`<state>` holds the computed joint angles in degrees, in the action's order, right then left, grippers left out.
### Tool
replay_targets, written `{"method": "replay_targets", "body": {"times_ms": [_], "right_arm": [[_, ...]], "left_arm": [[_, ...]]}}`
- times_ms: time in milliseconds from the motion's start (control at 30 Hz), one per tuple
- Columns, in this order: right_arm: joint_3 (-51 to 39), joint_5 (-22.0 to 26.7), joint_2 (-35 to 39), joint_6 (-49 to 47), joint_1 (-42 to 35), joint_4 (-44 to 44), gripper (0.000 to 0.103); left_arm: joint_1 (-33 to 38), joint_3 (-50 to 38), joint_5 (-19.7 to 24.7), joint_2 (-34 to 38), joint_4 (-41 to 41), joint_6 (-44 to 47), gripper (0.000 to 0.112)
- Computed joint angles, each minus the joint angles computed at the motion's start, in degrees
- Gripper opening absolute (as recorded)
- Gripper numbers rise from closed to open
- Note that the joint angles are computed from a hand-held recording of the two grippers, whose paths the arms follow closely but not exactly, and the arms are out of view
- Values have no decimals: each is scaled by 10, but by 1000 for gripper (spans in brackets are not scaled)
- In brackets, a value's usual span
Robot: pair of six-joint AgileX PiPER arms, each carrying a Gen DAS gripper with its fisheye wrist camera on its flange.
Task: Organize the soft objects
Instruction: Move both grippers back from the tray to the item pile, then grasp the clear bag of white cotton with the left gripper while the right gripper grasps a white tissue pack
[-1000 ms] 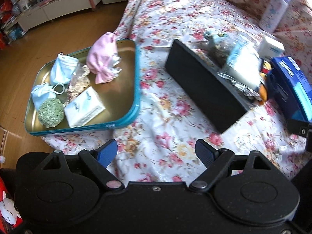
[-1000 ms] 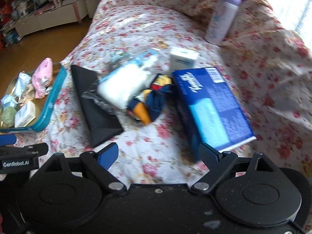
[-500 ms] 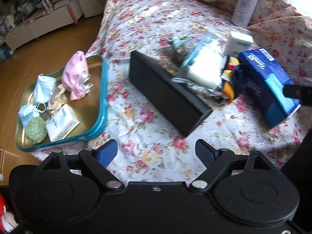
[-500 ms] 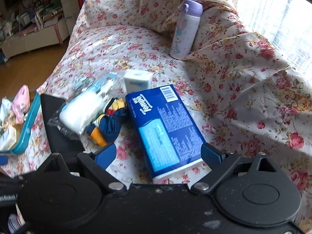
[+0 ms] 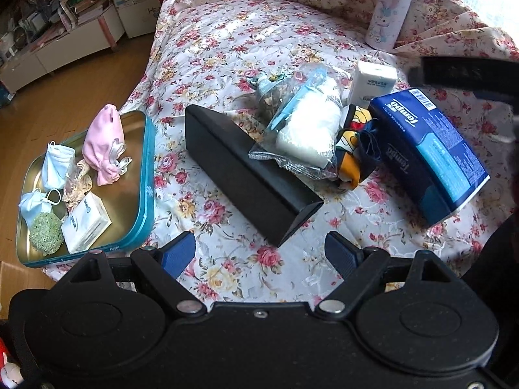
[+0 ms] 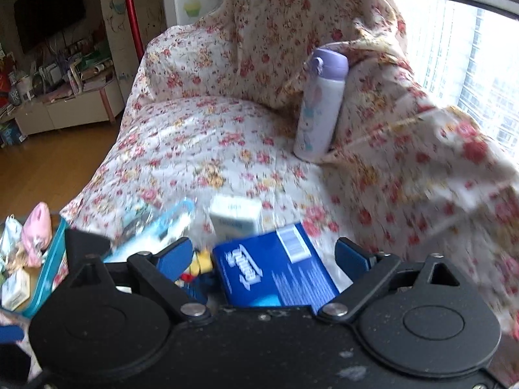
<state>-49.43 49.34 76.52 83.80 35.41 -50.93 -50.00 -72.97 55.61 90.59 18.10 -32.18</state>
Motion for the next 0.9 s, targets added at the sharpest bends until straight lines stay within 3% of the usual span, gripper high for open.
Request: {"method": "replay_targets", "body": {"times_ms": [133,367,600,800,900], "right_arm": [[-23,-37,41,-9,-48,-18,103],[-82,-135,103,-120,-148,54,103],[-43,-244,106,-207,-204,133,103],[-38,-244,118,-135,-203,49,103],[-65,-209,149,-137,-210,59,102]], "left_arm": [[2,-15,6,13,5,-4,83],[10,-57,15,51,1,1,83],[5,-113,29,98,2,11,83],[8,-165,38,139,-8,28,83],[13,-185,41,155,-10,40,83]]}}
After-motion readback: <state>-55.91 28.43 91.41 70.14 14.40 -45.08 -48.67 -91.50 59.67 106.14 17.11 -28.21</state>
